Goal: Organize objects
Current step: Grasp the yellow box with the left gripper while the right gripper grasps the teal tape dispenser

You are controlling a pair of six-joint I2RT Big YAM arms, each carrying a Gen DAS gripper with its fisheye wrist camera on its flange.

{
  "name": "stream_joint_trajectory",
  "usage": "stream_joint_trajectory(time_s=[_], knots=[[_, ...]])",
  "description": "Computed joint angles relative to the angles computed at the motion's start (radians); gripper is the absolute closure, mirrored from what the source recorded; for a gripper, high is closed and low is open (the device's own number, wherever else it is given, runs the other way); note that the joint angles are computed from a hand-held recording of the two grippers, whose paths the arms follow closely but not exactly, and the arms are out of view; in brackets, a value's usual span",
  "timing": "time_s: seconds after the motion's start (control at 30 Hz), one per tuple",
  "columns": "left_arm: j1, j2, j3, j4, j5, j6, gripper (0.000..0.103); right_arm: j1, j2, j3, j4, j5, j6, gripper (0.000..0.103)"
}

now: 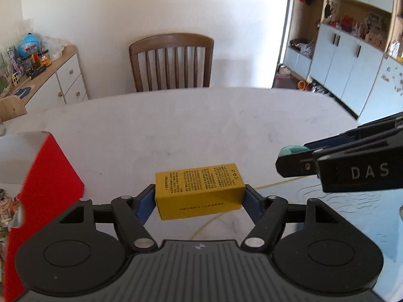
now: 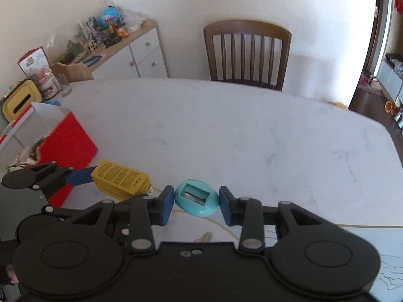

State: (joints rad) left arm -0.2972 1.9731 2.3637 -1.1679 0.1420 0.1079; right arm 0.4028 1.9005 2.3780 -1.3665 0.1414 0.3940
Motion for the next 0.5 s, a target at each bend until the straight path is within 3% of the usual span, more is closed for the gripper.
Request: stream_joint_trajectory(time_s=[0.27,0.5], knots=[[0.035,-0.059,0.000,-0.032,0.067,0.014,0.031,0.053,-0.005,0.081,-0.035,0.042,-0.014,0.066],[0.102,-0.099,0.016,-0.079,0.138,0.048,0.031,0.114,0.079,0.294,-0.127,0.078,-0.022,0.066]])
